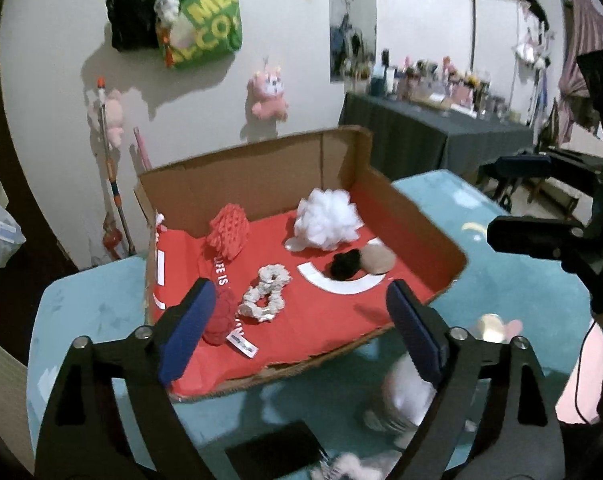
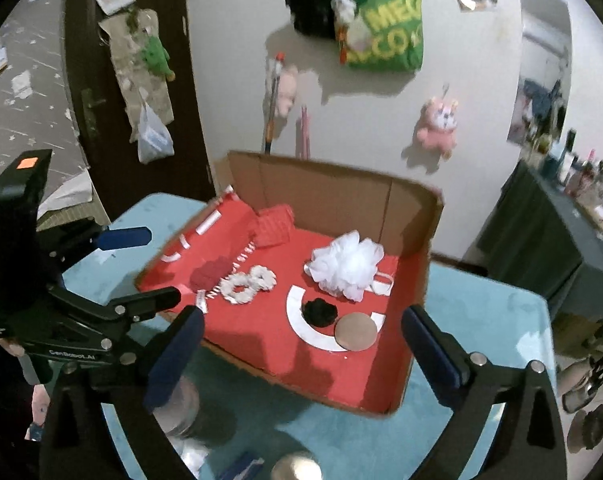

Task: Organize soft objects
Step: 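Withdraw both tools from the box back toward the table items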

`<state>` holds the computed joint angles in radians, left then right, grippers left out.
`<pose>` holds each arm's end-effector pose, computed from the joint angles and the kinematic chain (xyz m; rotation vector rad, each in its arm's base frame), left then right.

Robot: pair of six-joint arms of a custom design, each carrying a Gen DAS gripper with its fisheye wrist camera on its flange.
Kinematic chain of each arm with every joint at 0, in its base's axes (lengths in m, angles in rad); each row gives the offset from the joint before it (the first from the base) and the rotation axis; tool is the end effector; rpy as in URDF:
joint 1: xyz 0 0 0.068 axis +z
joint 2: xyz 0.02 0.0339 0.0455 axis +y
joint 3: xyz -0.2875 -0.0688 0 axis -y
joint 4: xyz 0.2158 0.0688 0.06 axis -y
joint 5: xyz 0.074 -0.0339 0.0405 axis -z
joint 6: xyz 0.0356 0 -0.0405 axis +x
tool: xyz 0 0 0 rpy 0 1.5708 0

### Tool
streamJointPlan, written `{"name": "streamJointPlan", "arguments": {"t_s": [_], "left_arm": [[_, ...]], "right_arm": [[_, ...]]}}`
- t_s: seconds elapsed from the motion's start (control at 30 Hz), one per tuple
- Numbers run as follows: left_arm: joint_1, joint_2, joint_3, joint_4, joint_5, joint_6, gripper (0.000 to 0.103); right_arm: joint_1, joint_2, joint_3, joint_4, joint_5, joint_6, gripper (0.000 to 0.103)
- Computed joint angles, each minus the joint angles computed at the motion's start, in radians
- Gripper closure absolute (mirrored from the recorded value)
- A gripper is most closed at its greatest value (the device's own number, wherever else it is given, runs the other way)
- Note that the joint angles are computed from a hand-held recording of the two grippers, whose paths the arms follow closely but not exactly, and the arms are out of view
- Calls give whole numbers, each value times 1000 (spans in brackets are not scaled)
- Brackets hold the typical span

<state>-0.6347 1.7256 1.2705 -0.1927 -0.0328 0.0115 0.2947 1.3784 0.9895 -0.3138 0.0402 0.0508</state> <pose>0.3002 -0.2196 0.2905 0.6925 2.1256 -0.3059 0.2598 0.0774 0.2986 -0.2559 2.2621 0.1363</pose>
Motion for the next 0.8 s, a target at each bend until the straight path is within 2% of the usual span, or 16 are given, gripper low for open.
{"name": "streamJointPlan", "arguments": {"t_s": [0.13,0.23,0.47,0.6,0.73,0.8], "left_arm": [[-47,-125,-146,95,-33,-38,14],[-81,-202,-243,152,-58,-77,7],[-190,-359,-467,289,-178,-151,6],[-264,-418,-577,354,-286,-190,6],[-301,-439,-664,405,-339,-246,5],[-317,-435,-705,431,-365,-272,5]], "right_arm": [[96,-131,-71,-1,97,39,0],[197,-219,-130,7,201,72,0],[444,-370,-271,6,470,224,0],[624,-426,-351,-22,670,365,0],[781,-433,-407,-90,848,551,0],[835,-421,-439,-116,900,651,0]]}}
